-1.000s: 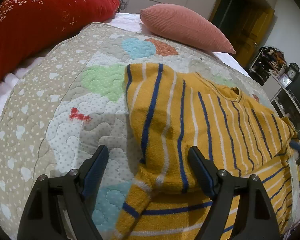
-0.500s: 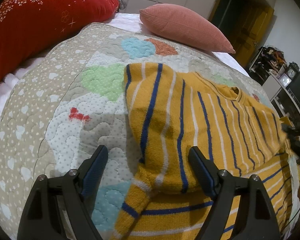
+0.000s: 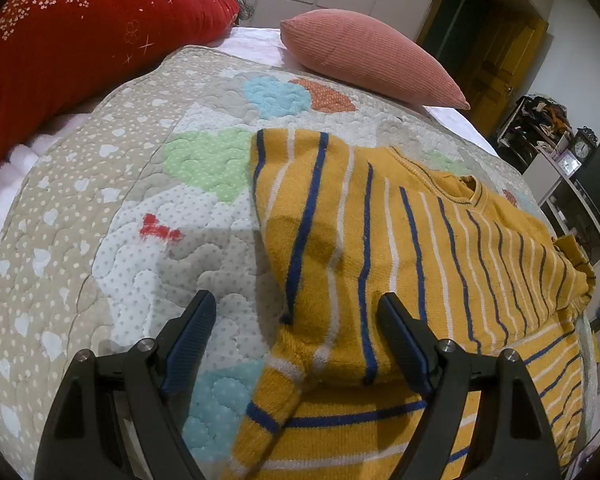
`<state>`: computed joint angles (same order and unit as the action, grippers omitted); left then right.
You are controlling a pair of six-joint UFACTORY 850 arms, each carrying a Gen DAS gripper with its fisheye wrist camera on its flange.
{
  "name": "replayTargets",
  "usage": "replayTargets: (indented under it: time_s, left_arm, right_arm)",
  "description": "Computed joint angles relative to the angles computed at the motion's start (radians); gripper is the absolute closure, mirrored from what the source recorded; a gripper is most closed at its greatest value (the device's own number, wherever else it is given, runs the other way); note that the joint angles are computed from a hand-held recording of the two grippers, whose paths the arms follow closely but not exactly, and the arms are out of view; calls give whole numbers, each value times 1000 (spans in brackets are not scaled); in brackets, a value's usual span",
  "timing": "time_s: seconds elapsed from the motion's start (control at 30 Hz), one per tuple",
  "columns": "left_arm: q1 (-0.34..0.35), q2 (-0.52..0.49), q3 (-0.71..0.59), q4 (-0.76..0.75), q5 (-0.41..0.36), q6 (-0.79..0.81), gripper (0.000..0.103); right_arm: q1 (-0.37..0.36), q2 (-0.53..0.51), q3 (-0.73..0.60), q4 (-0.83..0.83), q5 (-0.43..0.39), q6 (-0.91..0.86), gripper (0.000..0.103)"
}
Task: Fold small clothes
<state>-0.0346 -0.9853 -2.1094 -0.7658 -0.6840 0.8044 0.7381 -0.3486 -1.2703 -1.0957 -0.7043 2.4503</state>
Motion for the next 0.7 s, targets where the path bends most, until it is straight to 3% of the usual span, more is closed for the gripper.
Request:
replayTargets:
  time_s: [0.07, 0.17, 0.23, 0.3, 0.43, 0.6, 0.63, 0.67, 0.7]
  left_arm:
    - [-2, 2, 2, 14, 6, -8, 21]
    - [-15, 0, -23, 128, -3, -93, 21]
    - [-20, 31, 6, 177, 1, -131, 21]
    - [-10, 95, 85, 106, -8, -82, 21]
    - [19, 275, 318, -89, -22, 117, 21]
    - [35, 491, 609, -255, 40, 364, 19]
    - [33, 526, 661, -273, 68, 405, 19]
    - [28, 546, 692, -280, 93, 428, 19]
    - [23, 564, 719, -284, 119, 451, 19]
  right_arm:
    - [8, 53, 50, 48, -80, -56, 54]
    - [-6, 86, 71, 117, -167, -210, 41]
    - [-34, 66, 40, 164, -224, -359, 40]
    - [-62, 22, -12, 189, -279, -488, 39]
    - [-119, -111, -160, 202, -361, -771, 39]
    - [-160, -308, -379, 180, -501, -981, 39]
    - [-169, -330, -403, 189, -509, -1000, 56]
    - [-179, -345, -421, 209, -504, -1013, 95]
    - [-194, -338, -412, 237, -458, -999, 99]
